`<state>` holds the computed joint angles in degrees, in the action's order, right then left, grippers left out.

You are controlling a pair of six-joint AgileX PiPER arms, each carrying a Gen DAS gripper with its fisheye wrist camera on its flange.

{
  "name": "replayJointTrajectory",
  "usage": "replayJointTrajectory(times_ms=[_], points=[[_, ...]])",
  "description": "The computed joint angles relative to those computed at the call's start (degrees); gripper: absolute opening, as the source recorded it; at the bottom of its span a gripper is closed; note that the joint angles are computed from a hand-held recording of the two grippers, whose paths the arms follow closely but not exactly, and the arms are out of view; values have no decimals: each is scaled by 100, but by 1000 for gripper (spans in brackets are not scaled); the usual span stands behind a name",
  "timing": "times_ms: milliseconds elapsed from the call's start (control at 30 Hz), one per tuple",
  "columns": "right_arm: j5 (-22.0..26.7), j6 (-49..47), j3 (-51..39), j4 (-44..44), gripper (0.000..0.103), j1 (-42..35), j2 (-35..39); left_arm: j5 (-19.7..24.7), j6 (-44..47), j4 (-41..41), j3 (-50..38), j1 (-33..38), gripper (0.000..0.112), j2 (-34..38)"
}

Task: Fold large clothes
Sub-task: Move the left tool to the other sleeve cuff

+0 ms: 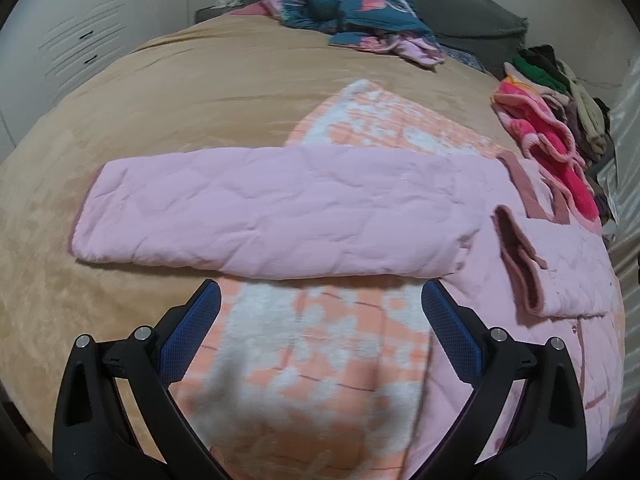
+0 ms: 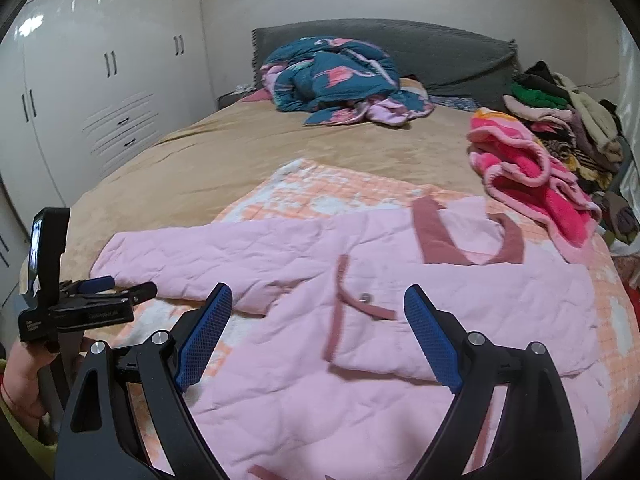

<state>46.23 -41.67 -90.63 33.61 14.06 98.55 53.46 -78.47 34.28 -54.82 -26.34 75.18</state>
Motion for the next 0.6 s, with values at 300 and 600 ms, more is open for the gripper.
replayJointTrajectory(times_ms=[300,600], points=[[-286,280,151,-330,87,705,200,-309,54,-206,866,662,94,-647],[-566,509,265,-585,87,1151,477,-1161,297,-722,1896,1788,94,-1221]])
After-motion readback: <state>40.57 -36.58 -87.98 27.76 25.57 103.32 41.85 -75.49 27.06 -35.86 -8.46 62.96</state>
